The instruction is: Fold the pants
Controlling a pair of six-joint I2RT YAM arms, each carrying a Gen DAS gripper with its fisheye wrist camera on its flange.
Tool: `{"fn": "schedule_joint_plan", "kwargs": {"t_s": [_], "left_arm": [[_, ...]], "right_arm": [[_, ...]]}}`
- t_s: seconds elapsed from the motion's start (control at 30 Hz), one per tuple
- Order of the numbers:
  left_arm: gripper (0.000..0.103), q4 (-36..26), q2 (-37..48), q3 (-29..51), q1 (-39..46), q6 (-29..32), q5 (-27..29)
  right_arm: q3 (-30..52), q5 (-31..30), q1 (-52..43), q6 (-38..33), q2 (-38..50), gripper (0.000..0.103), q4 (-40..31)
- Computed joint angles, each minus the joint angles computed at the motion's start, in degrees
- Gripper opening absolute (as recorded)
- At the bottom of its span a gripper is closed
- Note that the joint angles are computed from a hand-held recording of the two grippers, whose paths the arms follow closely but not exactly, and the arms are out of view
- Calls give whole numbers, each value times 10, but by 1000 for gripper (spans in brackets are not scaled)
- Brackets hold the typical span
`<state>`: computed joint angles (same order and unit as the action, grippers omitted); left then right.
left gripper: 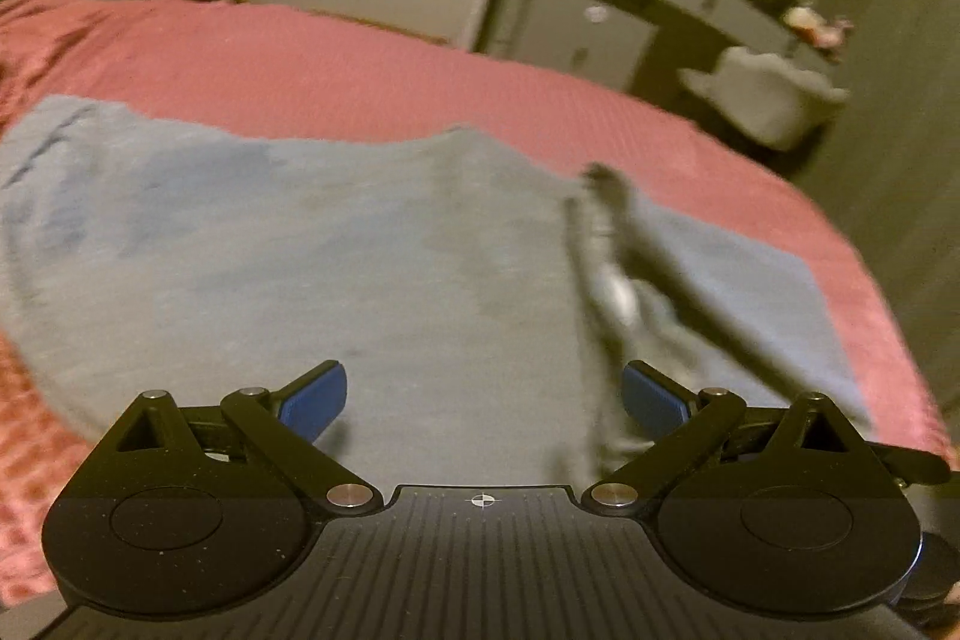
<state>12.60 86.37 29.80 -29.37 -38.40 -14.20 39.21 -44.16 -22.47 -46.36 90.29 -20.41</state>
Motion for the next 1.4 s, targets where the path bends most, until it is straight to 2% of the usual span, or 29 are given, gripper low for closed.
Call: {"fn": "schedule_joint_plan", "kwargs": {"t_s": [0.07,0.13,0.23,0.27,0.3,0.37,0.4,0.43,0.47,0.53,0.6,0.7,0.77,0.8,0.87,0.93,1.03,1.1,1.17,1.2,1.3,1.33,1.4], "left_arm": [[101,22,1,-6,1,8,14],[101,48,-1,-12,6,8,42],[101,113,22,-5,24,4,126],[101,134,43,7,25,8,152],[99,138,63,23,16,17,153],[89,100,112,81,-12,67,121],[79,87,134,105,-22,97,114],[61,68,152,125,-30,118,109],[57,63,163,135,-34,131,119],[57,92,177,133,-30,132,156],[56,91,194,145,-31,140,155],[25,41,234,191,-21,148,163],[16,11,261,224,-12,135,178],[6,2,270,234,-16,131,170],[5,8,262,227,-18,117,171],[5,48,225,188,-21,105,184],[5,104,141,101,-17,84,225],[5,139,99,41,5,50,268],[5,162,80,-7,26,18,303],[5,163,77,-21,33,14,303],[5,112,102,-5,34,2,251],[6,112,116,2,36,-4,253],[9,69,126,30,30,14,248]], "right_arm": [[25,-59,-53,8,-2,61,-56],[56,-128,-131,83,18,78,-57],[108,-163,-200,252,74,81,-5],[122,-164,-216,284,96,82,2],[122,-159,-229,308,105,83,13],[120,-148,-243,336,126,83,34],[122,-133,-247,348,136,83,36],[132,-127,-246,355,147,83,26],[142,-133,-248,355,157,83,13],[147,-138,-245,363,160,86,21],[147,-137,-245,347,161,86,16],[148,-137,-247,327,169,86,4],[160,-142,-249,325,186,86,0],[162,-143,-249,326,189,86,-1],[170,-147,-254,322,194,86,-13],[169,-155,-262,337,191,86,-5],[164,-176,-283,365,186,88,21],[156,-186,-298,383,178,90,46],[159,-186,-303,382,177,90,40],[164,-188,-304,372,177,90,25],[181,-192,-303,333,176,90,-40],[188,-193,-302,314,177,90,-70],[198,-197,-299,284,173,90,-122]]}}
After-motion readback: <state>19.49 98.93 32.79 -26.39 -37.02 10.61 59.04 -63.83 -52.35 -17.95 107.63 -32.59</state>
